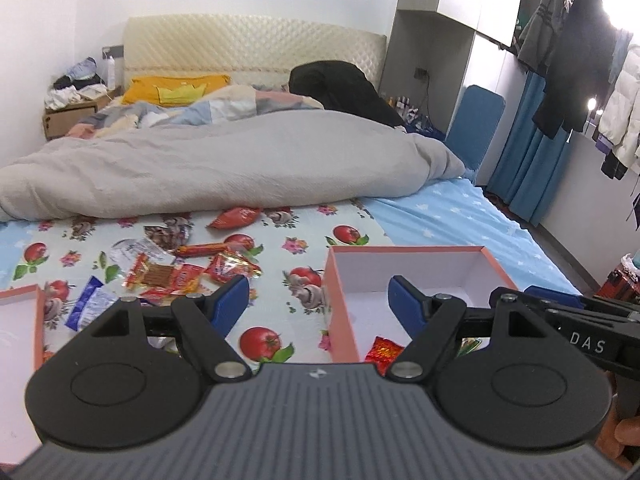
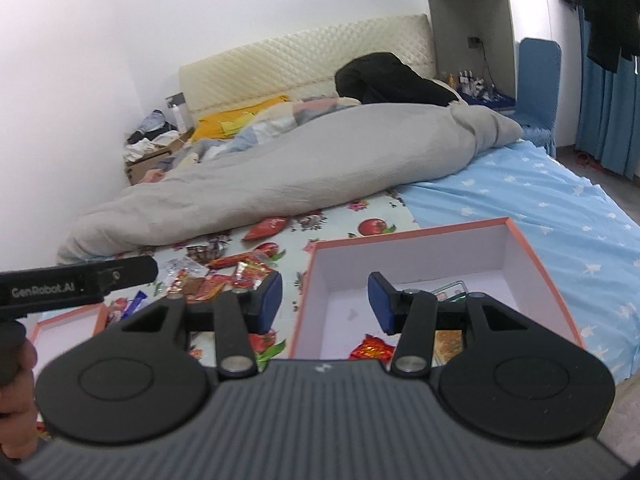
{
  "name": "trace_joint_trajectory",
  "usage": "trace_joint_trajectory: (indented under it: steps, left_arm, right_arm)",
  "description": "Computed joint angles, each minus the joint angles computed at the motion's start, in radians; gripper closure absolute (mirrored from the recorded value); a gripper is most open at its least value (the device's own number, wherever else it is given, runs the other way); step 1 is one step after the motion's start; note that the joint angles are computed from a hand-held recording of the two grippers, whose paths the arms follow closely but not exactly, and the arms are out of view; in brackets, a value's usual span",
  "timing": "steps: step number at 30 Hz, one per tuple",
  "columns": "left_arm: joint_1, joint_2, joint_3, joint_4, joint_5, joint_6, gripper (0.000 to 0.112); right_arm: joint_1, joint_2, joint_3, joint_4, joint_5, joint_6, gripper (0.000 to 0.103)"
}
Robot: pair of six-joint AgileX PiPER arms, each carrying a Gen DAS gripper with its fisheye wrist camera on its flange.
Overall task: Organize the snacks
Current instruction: 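Withdraw both open tools from the deep pink box back toward the snack pile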
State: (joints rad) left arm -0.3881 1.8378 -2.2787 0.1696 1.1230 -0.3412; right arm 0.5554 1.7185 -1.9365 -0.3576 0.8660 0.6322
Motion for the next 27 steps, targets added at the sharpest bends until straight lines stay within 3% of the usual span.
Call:
trace_joint_trajectory:
  steps: [9,27]
  left_arm:
    - [0.038,-0.291,0.407,0.025,-0.145,-0.041,0.032]
    - [0.132,-0.572,0.782,0.024,-0.200,-0.093,0.032]
  right_arm:
    - [0.149,-0.070,0.108,-0.131,-0.028,0.147,0.053]
    - [0.327,-0.101,0.247,-0.235,-0.065,0.271,0.053]
